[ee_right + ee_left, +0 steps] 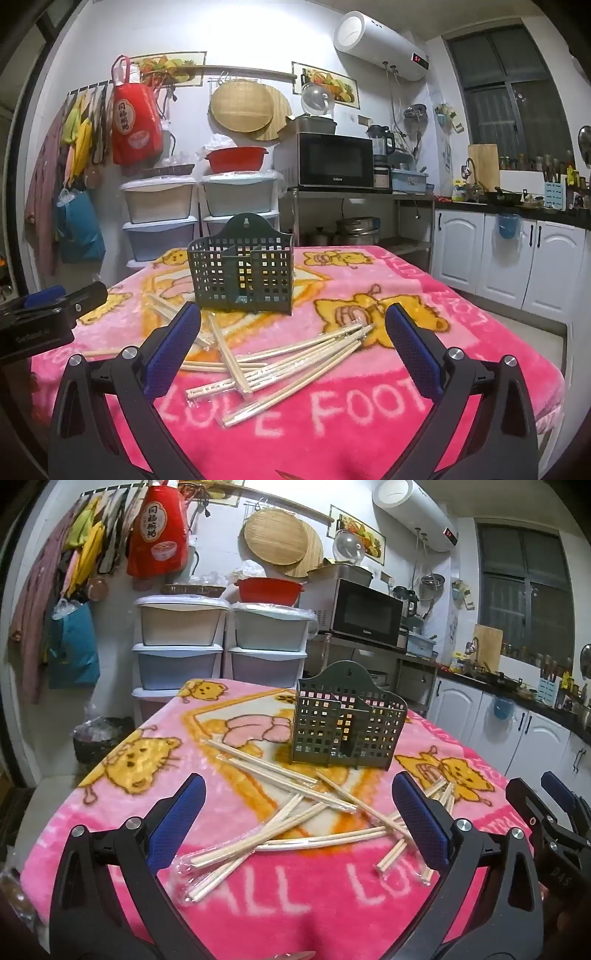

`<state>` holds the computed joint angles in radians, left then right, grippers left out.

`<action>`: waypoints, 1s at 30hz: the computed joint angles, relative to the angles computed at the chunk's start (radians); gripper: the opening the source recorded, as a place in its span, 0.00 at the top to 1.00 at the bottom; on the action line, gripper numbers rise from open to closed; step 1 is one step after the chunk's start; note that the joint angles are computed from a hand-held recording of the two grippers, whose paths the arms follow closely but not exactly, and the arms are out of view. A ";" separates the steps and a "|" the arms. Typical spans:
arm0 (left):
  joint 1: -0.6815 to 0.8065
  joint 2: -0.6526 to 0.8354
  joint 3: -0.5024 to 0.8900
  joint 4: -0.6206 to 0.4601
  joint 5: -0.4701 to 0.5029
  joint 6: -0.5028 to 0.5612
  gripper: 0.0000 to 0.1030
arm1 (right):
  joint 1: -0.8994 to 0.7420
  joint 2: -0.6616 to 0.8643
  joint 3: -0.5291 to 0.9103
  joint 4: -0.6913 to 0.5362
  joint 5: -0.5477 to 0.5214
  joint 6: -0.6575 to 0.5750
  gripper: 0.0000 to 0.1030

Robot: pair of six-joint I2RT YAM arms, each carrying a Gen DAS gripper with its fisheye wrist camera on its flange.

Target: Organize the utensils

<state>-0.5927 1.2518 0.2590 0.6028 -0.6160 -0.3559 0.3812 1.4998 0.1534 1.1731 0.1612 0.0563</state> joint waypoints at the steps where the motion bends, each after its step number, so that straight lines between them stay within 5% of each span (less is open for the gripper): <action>1: 0.001 -0.001 0.001 -0.006 0.003 -0.001 0.09 | 0.000 0.002 -0.003 0.008 0.001 0.000 0.06; 11: 0.001 -0.003 0.002 -0.009 0.004 -0.006 0.09 | -0.001 0.048 -0.002 0.059 -0.004 0.003 0.06; 14: 0.002 -0.002 0.002 -0.010 0.005 -0.007 0.09 | 0.003 -0.034 -0.001 -0.025 0.000 0.001 0.06; 30: 0.002 0.000 0.003 -0.006 0.001 -0.005 0.09 | 0.025 -0.112 -0.015 -0.058 0.021 -0.001 0.06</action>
<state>-0.5907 1.2518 0.2616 0.5968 -0.6147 -0.3608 0.4061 1.3878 0.1388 1.1148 0.1822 0.0549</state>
